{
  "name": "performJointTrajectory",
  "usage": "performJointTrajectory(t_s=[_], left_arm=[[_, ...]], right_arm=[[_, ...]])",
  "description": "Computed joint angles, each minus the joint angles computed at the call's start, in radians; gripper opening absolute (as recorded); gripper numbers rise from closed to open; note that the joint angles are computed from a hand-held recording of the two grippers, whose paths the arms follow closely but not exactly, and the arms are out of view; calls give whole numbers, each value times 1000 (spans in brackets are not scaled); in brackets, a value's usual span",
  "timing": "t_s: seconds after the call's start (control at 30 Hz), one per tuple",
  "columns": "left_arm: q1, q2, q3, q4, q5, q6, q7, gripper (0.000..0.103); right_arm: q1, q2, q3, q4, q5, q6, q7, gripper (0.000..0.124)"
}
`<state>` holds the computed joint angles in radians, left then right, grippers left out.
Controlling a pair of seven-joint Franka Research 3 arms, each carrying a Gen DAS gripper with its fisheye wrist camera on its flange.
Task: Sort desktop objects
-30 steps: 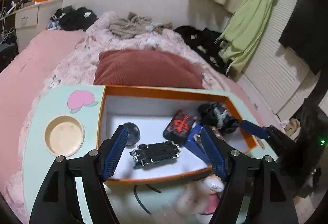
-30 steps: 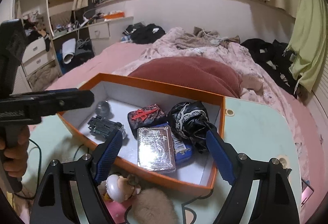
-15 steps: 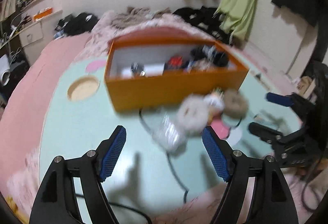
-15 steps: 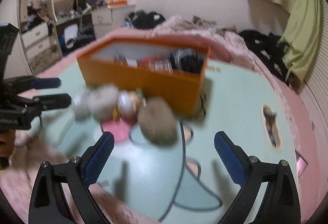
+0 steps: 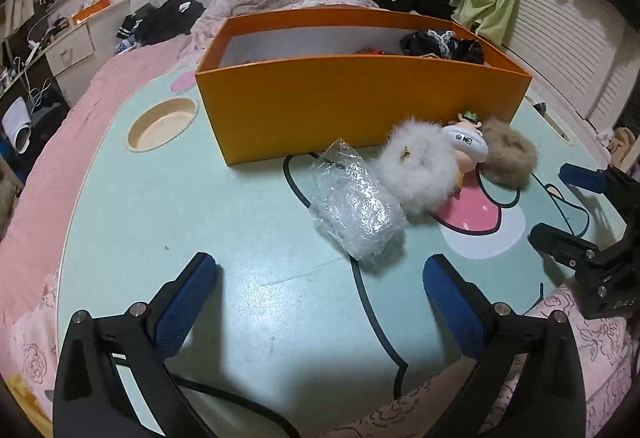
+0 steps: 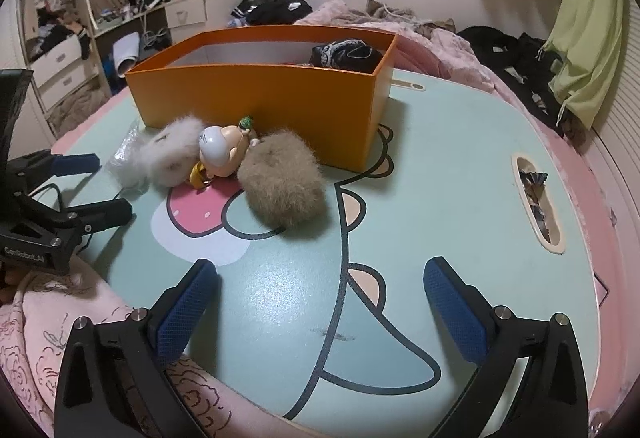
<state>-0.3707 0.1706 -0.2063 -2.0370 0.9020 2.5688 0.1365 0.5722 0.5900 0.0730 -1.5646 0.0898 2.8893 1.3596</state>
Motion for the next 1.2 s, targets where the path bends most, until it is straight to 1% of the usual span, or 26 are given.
performJointTrajectory(t_s=[0.83, 0.9, 0.97, 1.0, 1.13, 1.2], left_arm=[[0, -3, 0, -5, 12, 2, -13, 103], [0, -3, -1, -3, 11, 1, -11, 103], [0, -2, -1, -2, 11, 0, -12, 103], [-1, -2, -1, -2, 11, 0, -13, 103], [1, -4, 0, -5, 12, 4, -13, 103], [2, -6, 0, -6, 10, 6, -10, 103]], right_arm=[[0, 4, 1, 3, 3, 1, -2, 103], [-19, 6, 25, 4, 23, 8, -20, 103], [-52, 4, 64, 2, 60, 14, -50, 103], [-49, 3, 61, 2, 67, 13, -50, 103], [16, 12, -13, 41, 22, -23, 15, 102], [7, 20, 6, 63, 18, -17, -1, 102]])
